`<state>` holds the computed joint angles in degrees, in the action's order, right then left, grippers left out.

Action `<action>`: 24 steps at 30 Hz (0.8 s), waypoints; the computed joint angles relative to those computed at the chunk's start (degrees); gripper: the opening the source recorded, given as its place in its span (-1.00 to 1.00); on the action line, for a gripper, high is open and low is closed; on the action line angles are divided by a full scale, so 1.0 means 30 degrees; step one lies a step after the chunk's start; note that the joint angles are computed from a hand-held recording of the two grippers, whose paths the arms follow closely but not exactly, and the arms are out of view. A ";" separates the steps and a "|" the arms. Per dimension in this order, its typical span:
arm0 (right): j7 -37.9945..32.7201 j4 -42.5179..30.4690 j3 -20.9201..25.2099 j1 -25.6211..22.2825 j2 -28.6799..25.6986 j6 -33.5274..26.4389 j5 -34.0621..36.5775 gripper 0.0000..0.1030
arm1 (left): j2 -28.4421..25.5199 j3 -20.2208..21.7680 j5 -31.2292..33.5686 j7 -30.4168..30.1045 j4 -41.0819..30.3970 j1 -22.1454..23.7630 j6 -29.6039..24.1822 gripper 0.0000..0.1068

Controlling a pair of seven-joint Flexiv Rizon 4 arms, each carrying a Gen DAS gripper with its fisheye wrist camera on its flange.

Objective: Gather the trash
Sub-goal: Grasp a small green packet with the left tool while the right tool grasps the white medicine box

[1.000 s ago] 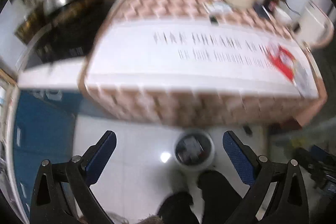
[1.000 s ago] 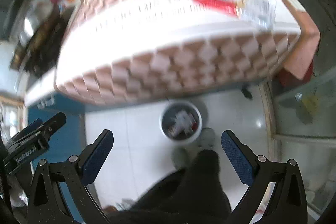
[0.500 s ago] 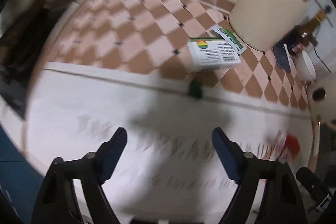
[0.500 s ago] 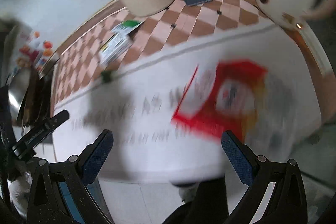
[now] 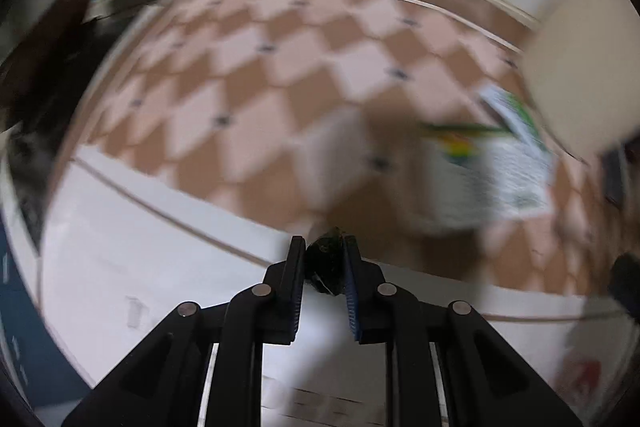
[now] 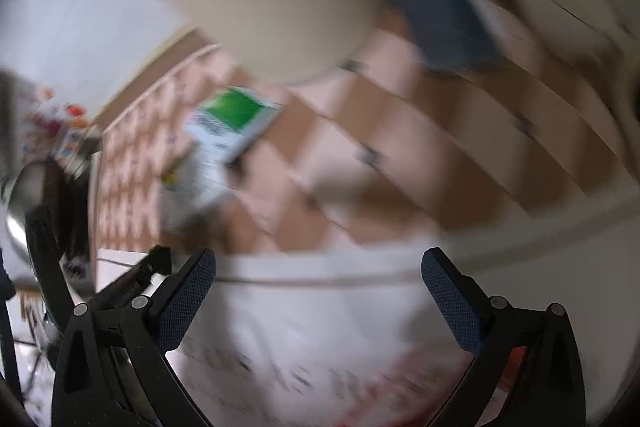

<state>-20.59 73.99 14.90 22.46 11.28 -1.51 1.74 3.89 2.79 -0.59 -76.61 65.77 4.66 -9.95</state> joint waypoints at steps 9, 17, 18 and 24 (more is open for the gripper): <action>-0.1151 -0.1032 -0.0488 0.0717 -0.3842 0.4481 0.1262 0.85 | -0.0151 0.0767 0.1239 -0.0168 -0.0489 0.1156 -0.0174 -0.72; -0.6025 -0.5396 -0.0074 0.2244 -0.5895 0.2741 0.2774 0.76 | 0.0443 0.0783 0.2379 -0.1624 0.0417 0.1476 0.0058 -0.71; -0.6918 -0.6793 -0.0267 0.3097 -0.6781 0.1017 0.0448 0.82 | 0.0445 0.0742 0.2474 -0.1824 0.0452 0.1497 0.0037 -0.71; -1.3504 -1.3444 -0.1332 0.5468 -1.1703 -0.5164 -0.3470 0.83 | 0.0255 0.0313 0.3563 -0.2266 0.0574 0.1187 0.0803 -0.71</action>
<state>-61.10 33.66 10.91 38.86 -23.83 -17.01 -8.67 4.65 3.73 10.10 -83.40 67.49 8.22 -7.55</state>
